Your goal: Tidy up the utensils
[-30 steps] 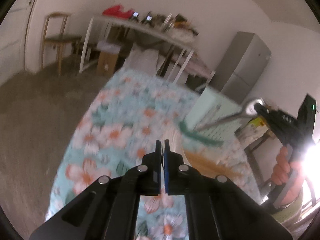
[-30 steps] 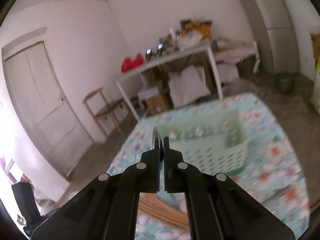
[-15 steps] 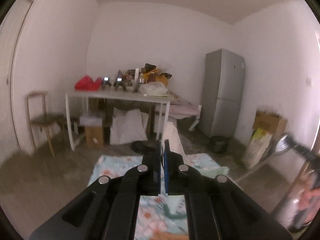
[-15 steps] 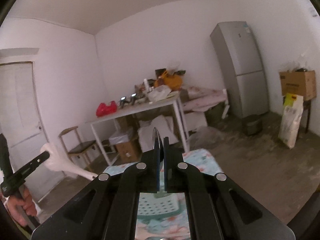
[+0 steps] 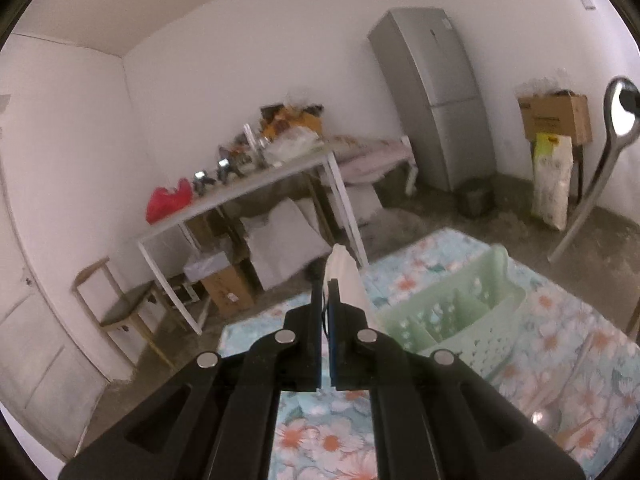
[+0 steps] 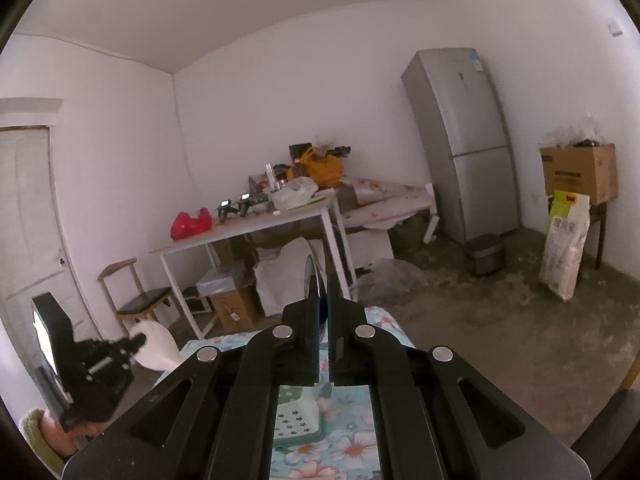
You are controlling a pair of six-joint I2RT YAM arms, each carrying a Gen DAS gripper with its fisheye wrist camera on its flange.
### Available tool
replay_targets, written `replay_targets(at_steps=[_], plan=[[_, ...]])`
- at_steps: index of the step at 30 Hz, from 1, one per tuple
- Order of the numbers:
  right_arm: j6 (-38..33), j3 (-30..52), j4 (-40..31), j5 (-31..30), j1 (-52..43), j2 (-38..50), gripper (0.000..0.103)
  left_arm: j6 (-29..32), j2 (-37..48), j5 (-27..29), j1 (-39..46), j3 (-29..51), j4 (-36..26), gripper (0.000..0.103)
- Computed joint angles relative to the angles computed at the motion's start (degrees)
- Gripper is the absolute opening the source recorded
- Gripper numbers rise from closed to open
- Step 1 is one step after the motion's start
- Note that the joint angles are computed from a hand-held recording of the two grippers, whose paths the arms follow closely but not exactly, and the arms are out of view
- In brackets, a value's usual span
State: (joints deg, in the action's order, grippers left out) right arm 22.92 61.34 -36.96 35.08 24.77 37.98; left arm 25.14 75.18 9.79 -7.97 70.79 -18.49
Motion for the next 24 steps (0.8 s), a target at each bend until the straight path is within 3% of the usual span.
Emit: replay_targets(at_steps=[4, 8, 10, 12, 15, 24], plan=[[-0.1, -0.2, 0.1, -3.0, -2.9, 0.6, 0.001, -1.9, 3.7, 0.3, -0.8, 1.9, -2.5, 0.002], [-1.0, 0.2, 0.3, -3.3, -2.7, 1.9, 0.001, -7.0, 9.1, 7.2, 1.7, 7.9, -9.3, 0.004], [-1.9, -0.1, 1.0, -3.4, -2.9, 3.0, 0.001, -9.6, 10.9, 10.9, 3.1, 9.8, -11.0, 0.011], [-2.0, -0.2, 1.1, -2.5, -1.9, 3.8, 0.001, -12.1, 11.7, 15.1, 5.4, 11.0, -12.3, 0.025], [-3.4, -0.3, 2.2, -2.4, -2.8, 5.8, 0.001, -16.1, 12.3, 19.7, 7.6, 11.6, -11.8, 0.036], [-8.7, -2.0, 6.6, 1.2, -1.5, 11.3, 0.001, -22.0, 9.8, 28.6, 15.4, 11.0, -11.8, 0.047]])
